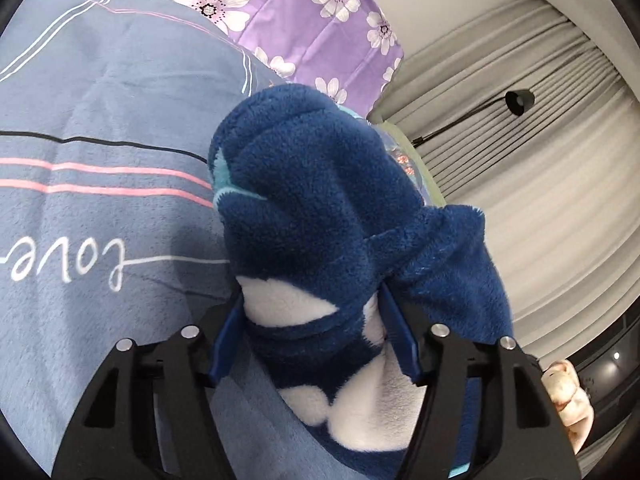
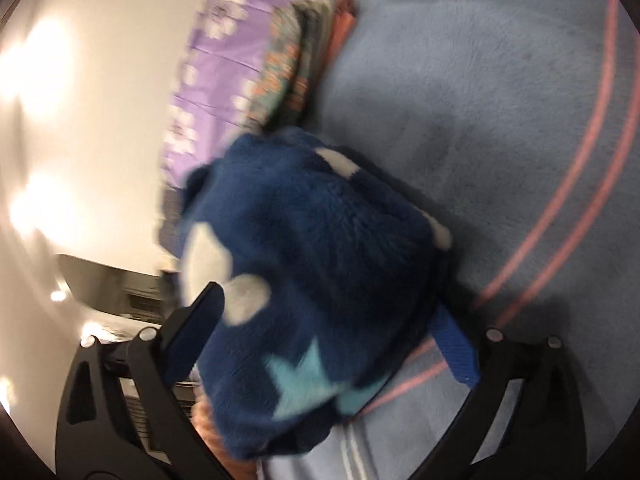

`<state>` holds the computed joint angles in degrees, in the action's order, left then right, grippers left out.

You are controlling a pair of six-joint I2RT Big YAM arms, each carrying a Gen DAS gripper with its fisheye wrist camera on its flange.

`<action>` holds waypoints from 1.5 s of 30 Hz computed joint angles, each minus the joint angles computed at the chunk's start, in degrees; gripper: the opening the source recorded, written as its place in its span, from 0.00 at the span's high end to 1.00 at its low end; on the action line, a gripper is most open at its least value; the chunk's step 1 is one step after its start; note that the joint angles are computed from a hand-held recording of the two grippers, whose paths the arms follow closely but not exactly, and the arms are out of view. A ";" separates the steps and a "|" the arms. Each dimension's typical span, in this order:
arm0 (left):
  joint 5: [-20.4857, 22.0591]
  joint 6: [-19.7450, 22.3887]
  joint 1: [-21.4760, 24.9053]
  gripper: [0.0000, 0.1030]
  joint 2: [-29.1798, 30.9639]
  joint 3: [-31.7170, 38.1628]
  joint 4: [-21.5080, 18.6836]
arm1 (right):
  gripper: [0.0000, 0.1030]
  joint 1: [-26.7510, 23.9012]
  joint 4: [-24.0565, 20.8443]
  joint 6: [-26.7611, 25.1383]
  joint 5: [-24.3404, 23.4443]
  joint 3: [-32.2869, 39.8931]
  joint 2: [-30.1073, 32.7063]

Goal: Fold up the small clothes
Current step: 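Grasp the navy bundle with both grippers and lift it off the sheet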

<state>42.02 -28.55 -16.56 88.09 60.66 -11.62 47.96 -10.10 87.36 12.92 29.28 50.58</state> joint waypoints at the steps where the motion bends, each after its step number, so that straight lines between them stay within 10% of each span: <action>1: 0.60 -0.22 0.57 0.35 -0.29 -0.44 0.44 | 0.04 0.18 -2.08 0.17 0.72 1.47 1.12; 8: 7.64 -0.31 2.09 0.09 -1.87 -2.32 1.98 | 0.02 1.06 -2.32 1.86 1.35 0.75 0.82; 13: 5.07 -1.92 0.36 0.03 0.74 -1.10 3.58 | 0.02 0.21 -1.32 0.03 2.00 1.89 3.35; 16: 2.07 -1.41 -0.47 0.26 2.93 0.65 3.66 | 0.09 0.21 -0.54 -3.43 4.20 2.65 4.95; 18: 3.83 -4.65 0.10 0.53 2.62 -0.14 6.95 | 0.40 0.49 2.41 -5.70 5.52 1.88 4.87; 21: 1.68 -2.65 -0.16 0.59 -2.29 -2.68 9.17 | 0.56 0.66 4.01 -6.77 5.17 0.79 2.60; 28: 1.84 1.40 4.13 0.59 -14.63 -3.23 5.35 | 0.59 1.43 -2.33 -23.63 5.44 10.47 -0.39; 37: -7.96 6.48 14.85 0.59 -13.76 10.10 -2.42 | 0.58 -12.49 -6.71 -43.72 -18.62 44.11 25.69; 45: -15.68 6.45 19.14 0.59 3.06 24.47 -2.65 | 0.57 -16.61 -13.06 -49.96 -25.42 76.30 53.76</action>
